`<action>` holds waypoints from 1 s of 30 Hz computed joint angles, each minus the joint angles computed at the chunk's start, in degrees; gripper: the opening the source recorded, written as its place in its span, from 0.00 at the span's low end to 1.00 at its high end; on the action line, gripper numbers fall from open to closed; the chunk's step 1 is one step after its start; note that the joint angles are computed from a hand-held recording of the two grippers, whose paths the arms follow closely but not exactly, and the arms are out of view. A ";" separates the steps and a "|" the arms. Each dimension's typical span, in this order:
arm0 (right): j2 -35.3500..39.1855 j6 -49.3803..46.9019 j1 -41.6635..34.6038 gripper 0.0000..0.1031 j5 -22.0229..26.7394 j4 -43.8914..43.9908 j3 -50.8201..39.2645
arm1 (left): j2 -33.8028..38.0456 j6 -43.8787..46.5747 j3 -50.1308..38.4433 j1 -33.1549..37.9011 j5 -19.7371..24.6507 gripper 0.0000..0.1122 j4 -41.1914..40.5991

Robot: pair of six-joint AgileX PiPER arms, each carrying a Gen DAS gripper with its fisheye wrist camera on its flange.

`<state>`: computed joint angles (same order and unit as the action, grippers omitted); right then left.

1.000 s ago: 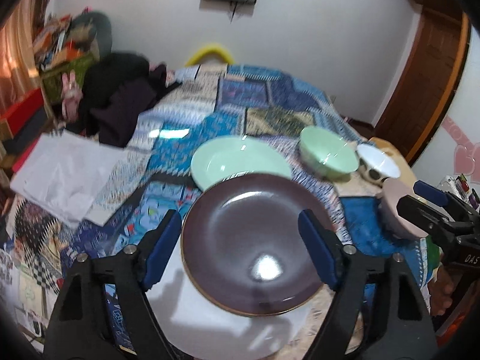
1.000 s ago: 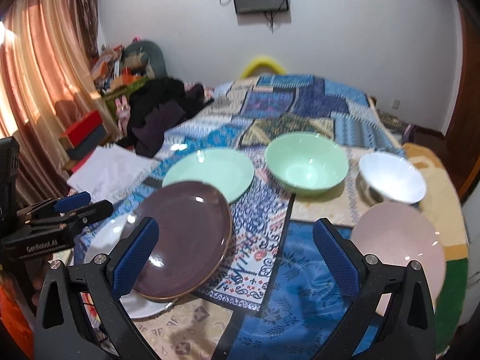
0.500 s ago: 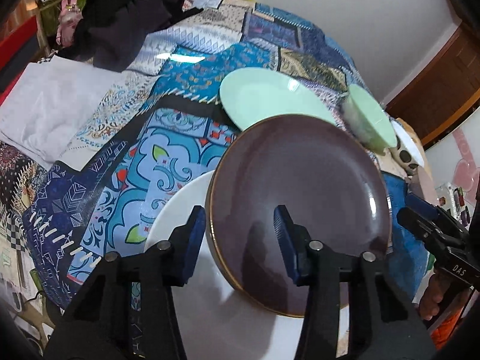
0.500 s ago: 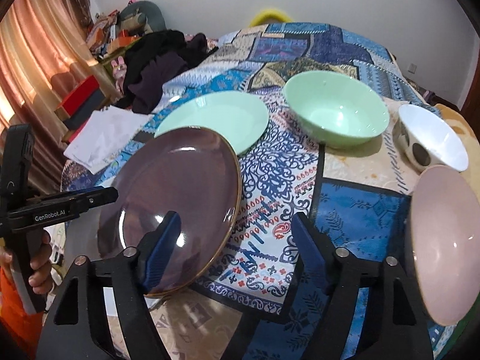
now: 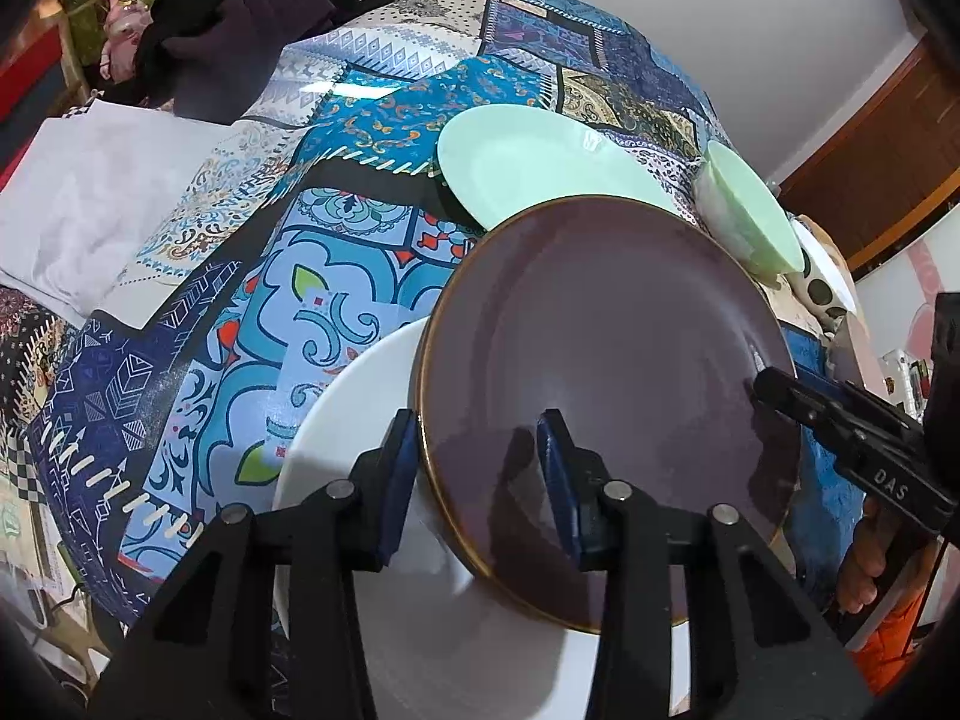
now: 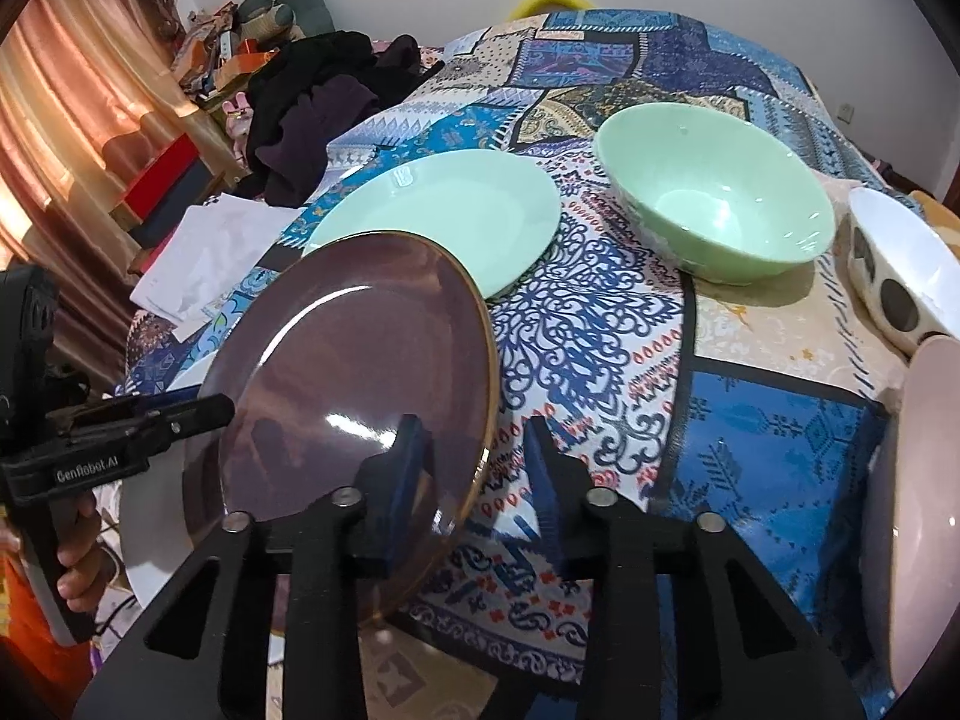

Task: Organize plates and bowls
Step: 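Lift and carry the dark purple plate toward the pink bowl with both tools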

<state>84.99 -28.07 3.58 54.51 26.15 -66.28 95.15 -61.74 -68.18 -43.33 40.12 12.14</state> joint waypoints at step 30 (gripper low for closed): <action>0.94 -3.97 -3.47 0.19 -0.05 4.98 1.14 | 1.08 8.31 -0.78 1.54 -2.37 0.32 -7.34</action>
